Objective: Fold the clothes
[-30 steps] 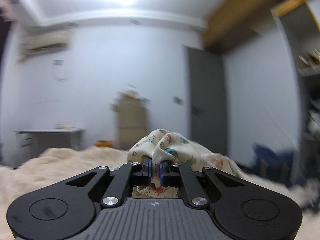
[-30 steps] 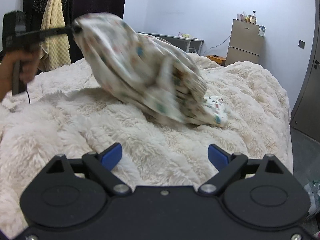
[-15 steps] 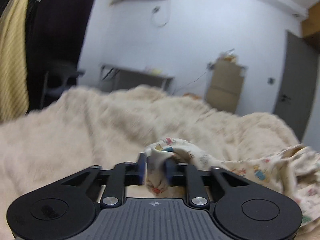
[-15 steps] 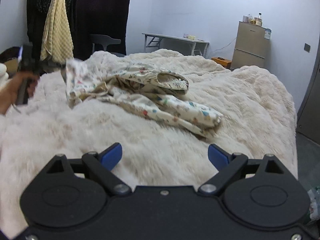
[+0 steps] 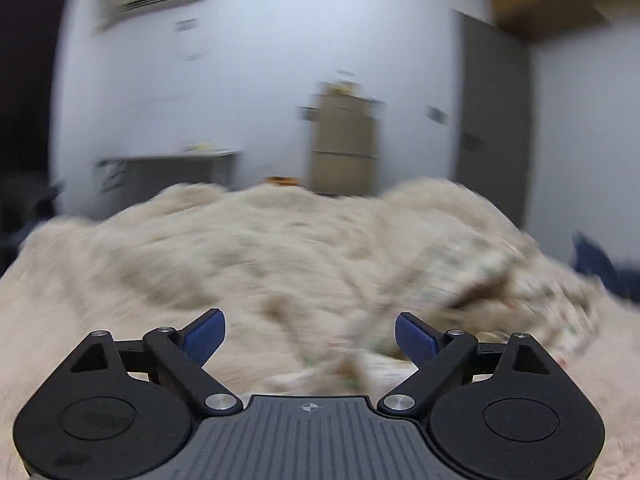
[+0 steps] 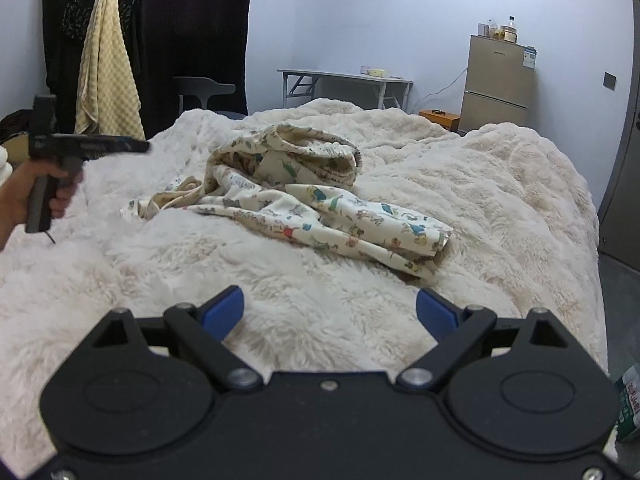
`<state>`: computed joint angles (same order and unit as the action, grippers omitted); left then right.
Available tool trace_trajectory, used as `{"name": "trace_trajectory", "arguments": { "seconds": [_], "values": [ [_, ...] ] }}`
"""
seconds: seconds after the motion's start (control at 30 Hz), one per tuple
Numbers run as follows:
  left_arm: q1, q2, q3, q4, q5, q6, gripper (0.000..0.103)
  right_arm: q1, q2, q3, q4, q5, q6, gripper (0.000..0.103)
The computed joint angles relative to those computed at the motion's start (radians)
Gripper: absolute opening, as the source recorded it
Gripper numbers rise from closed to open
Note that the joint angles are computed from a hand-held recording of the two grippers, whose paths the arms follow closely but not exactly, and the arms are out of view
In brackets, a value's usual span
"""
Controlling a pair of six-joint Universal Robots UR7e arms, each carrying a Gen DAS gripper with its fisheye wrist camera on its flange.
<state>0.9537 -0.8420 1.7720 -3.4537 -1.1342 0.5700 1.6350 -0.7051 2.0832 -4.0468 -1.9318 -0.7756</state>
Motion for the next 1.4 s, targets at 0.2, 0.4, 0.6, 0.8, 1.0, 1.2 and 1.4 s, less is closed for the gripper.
{"name": "trace_trajectory", "arguments": {
  "seconds": [0.2,0.4,0.6,0.8,1.0,1.2,1.4],
  "values": [
    [-0.028,0.074,-0.065,0.058,-0.057,0.049,0.09,0.005,0.005,0.003,-0.015,-0.012,-0.014,0.093],
    [-0.059,0.154,-0.174,0.115,-0.05,0.153,0.089,0.016,0.01,0.009,-0.039,-0.018,-0.033,0.094],
    [-0.066,0.22,-0.28,0.244,-0.053,0.198,0.041,0.018,-0.001,0.029,-0.063,-0.016,-0.04,0.096],
    [-0.075,0.196,-0.309,0.324,-0.091,0.057,0.005,0.021,-0.021,0.073,-0.102,-0.006,-0.04,0.096],
    [-0.125,0.088,-0.227,0.312,-0.19,0.062,0.002,0.027,-0.046,0.107,-0.121,0.018,-0.03,0.096],
    [-0.197,0.012,-0.123,0.232,-0.268,0.126,0.002,0.024,-0.084,0.136,-0.122,0.051,-0.001,0.096],
    [-0.27,-0.05,-0.003,0.131,-0.349,0.197,0.002,0.023,-0.102,0.163,-0.135,0.111,-0.011,0.099]
  ]
}}
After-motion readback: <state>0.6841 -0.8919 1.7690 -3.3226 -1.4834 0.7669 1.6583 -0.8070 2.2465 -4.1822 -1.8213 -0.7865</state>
